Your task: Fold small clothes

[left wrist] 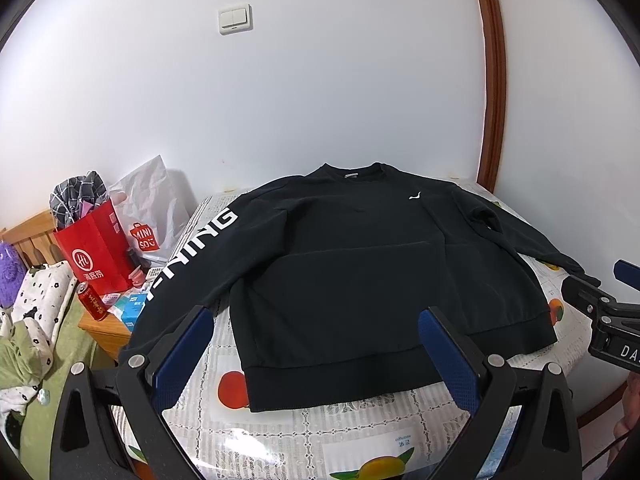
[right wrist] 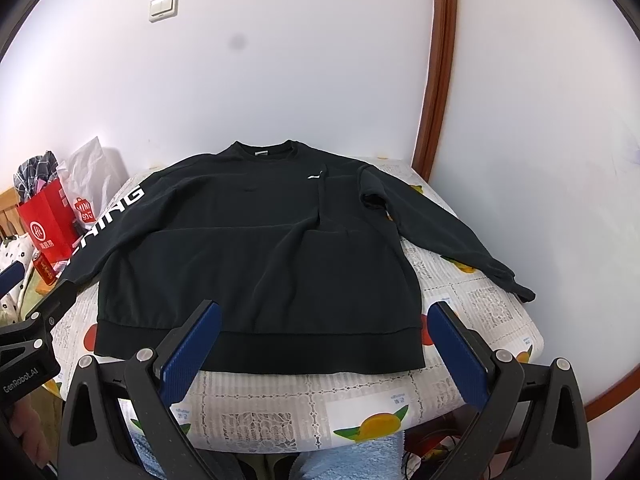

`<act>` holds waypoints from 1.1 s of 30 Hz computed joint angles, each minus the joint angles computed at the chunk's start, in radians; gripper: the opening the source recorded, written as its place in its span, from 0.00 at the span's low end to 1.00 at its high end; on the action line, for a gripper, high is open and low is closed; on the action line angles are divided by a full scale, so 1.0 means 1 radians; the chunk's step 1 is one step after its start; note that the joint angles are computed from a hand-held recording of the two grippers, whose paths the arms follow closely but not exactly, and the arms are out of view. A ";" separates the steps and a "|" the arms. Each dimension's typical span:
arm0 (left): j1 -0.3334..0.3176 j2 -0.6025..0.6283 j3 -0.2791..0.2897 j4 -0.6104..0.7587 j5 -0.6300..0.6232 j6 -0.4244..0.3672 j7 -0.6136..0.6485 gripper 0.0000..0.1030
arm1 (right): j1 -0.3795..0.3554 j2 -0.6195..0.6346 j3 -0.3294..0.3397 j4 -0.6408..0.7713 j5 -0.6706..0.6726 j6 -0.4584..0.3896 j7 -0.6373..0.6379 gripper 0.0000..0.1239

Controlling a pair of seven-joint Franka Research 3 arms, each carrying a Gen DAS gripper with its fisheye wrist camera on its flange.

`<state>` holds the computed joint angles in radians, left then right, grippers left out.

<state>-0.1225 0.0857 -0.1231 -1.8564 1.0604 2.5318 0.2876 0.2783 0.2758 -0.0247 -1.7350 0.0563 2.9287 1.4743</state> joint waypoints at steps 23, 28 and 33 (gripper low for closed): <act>-0.001 -0.003 -0.001 -0.006 -0.002 -0.001 -0.010 1.00 | 0.017 -0.007 -0.028 -0.022 -0.056 0.024 0.061 0.81; 0.000 -0.004 -0.002 -0.007 -0.003 0.000 -0.011 1.00 | 0.038 -0.012 -0.054 -0.034 -0.103 0.041 0.099 0.81; 0.000 -0.008 -0.001 -0.011 0.005 -0.003 -0.021 1.00 | 0.032 -0.010 -0.048 -0.033 -0.107 0.039 0.103 0.81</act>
<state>-0.1225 0.0777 -0.1242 -1.8672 1.0658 2.5291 0.2668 0.3100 0.2658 -0.0731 -1.7682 -0.0503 2.9681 1.5772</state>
